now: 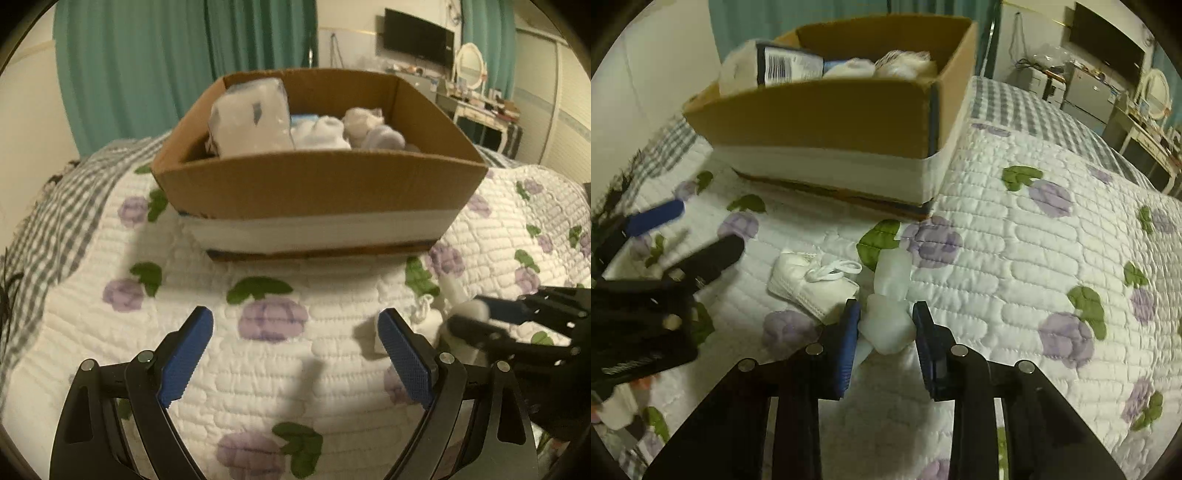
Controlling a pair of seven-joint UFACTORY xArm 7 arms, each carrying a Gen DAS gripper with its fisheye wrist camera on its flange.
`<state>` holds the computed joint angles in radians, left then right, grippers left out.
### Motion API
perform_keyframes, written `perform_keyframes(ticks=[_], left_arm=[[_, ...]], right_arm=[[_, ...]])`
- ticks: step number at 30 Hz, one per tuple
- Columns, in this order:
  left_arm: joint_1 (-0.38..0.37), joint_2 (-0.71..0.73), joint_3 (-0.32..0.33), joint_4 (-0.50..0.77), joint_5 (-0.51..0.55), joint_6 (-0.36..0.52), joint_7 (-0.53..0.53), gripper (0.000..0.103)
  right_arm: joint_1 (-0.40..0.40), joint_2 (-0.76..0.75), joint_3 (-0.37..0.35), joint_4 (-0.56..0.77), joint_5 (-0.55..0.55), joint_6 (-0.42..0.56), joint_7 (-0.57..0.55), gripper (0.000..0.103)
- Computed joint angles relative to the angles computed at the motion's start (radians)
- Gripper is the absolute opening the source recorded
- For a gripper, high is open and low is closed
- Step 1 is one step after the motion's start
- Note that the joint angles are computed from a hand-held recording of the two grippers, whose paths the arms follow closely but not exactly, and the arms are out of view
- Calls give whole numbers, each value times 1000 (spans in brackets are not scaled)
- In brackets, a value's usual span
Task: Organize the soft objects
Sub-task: 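Grasp the white plastic bottle with the right gripper while the left gripper grasps the tied sock bundle, then lower the bottle and sock bundle into the box and open both grippers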
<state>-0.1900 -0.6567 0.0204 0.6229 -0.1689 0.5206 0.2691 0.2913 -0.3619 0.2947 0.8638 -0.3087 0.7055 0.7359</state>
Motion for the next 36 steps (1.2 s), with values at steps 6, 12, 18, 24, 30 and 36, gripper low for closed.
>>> perform_keyframes(ticks=[6, 12, 18, 24, 30, 36], left_arm=[[-54, -1, 14, 30, -37, 139, 26, 92], [-78, 23, -36, 25, -40, 126, 39, 92], [-77, 126, -68, 49, -40, 79, -2, 90], [-97, 115, -56, 26, -32, 35, 34, 59], [-114, 41, -16, 1, -59, 81, 97, 56], [-95, -56, 11, 13, -64, 157, 136, 56]], right_arm=[[-44, -115, 3, -50, -27, 10, 51, 29], [-82, -143, -6, -65, -15, 16, 47, 29], [-94, -142, -12, -78, 4, -12, 44, 29], [-101, -136, -9, -78, 13, -13, 42, 29], [-106, -158, 9, -92, 0, -1, 74, 29], [-99, -212, 42, -94, -6, 17, 122, 29]])
